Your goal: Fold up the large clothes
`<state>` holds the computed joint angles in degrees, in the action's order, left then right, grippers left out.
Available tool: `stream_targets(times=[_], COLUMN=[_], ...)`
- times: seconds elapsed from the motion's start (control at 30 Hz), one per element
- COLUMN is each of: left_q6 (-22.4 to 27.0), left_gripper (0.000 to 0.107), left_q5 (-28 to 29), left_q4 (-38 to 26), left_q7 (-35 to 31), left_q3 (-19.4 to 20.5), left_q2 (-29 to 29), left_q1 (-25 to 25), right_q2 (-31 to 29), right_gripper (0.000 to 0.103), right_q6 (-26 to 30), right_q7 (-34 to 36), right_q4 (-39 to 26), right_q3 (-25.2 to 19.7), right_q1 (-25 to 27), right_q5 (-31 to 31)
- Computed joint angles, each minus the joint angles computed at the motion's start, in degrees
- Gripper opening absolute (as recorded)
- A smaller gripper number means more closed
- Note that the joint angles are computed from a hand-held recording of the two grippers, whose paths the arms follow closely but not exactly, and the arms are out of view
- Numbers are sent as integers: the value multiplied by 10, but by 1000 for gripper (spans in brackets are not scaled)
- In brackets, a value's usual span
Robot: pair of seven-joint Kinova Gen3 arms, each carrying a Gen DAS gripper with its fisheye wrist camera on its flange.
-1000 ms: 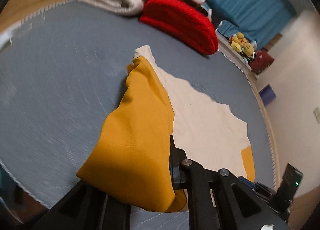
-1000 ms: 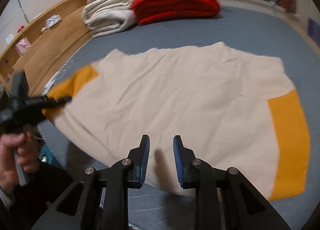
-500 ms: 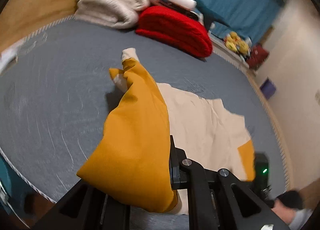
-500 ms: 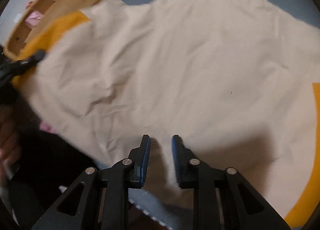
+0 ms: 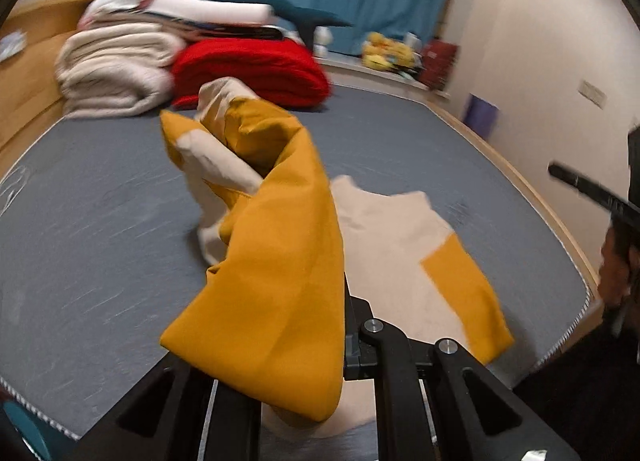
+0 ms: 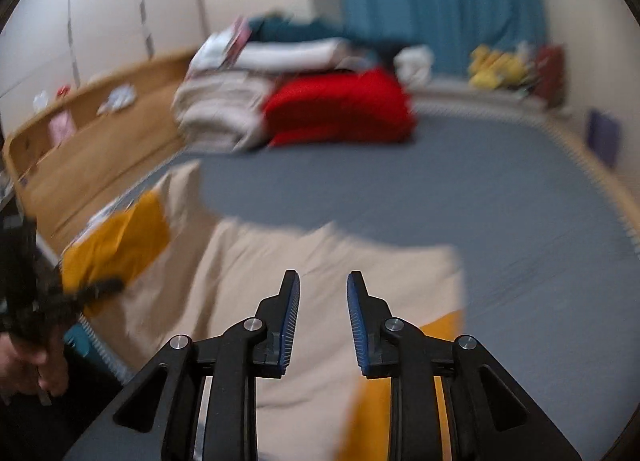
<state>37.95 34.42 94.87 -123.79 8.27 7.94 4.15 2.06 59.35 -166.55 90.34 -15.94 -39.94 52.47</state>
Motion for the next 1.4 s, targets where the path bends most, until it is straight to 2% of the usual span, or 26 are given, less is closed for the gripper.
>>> stream_targets(times=[0.07,0.13,0.2,0.27,0.4,0.43,0.5,0.57,0.63,0.7,0.77,0.87,0.97,1.03,1.1,1.17,1.23,1.3,1.4], left_q6=[0,1,5,14,44,62,92,102,85,95,110,129,132,116,98,94,118,128,163], left_gripper=[11,11,11,11,11,12,17,23,34,52,54,56,57,57,57,57,56,55,55], left_q5=[-8,-28,-70,-116,-207,-230,-276,-303,-292,-249,-211,-165,-119,-120,-135,-122,-127,-129,-146], left_q4=[-16,-33,-64,-103,-171,-193,-223,-224,-195,-176,-164,-136,-103,-84,-71,-63,-82,-93,-116], left_q7=[17,50,97,140,233,256,276,262,218,171,125,55,-1,4,43,88,135,180,215], left_q3=[-13,-30,-34,-28,-31,-37,-54,-63,-48,-12,24,55,63,52,28,20,-22,-44,-6], left_q2=[8,17,35,68,149,169,214,229,204,174,148,93,56,44,46,59,85,100,127], left_q1=[47,97,150,203,307,330,383,410,395,345,292,213,133,106,104,88,111,125,96], right_q2=[-29,-55,-79,-84,-115,-119,-132,-154,-173,-179,-174,-156,-129,-104,-76,-41,-10,19,48], right_gripper=[41,45,45,45,45,45,45,45,45,45,45,45,45,45,45,45,45,45,45], right_q6=[47,77,79,107,126,116,86,39,-7,-54,-101,-169,-208,-219,-204,-184,-163,-141,-134], right_q7=[10,-3,-47,-82,-93,-76,-46,-17,9,25,54,121,175,209,251,296,339,355,367], right_q4=[19,49,81,93,103,103,108,119,132,146,158,172,175,171,158,138,121,107,93], right_q3=[-34,-84,-128,-170,-256,-268,-262,-218,-165,-112,-58,21,101,154,197,208,181,167,144], right_q1=[19,66,119,173,279,305,335,327,308,289,269,220,152,101,62,65,104,123,145], right_q5=[26,37,25,17,19,2,-45,-92,-138,-185,-232,-301,-371,-418,-465,-511,-558,-581,-597])
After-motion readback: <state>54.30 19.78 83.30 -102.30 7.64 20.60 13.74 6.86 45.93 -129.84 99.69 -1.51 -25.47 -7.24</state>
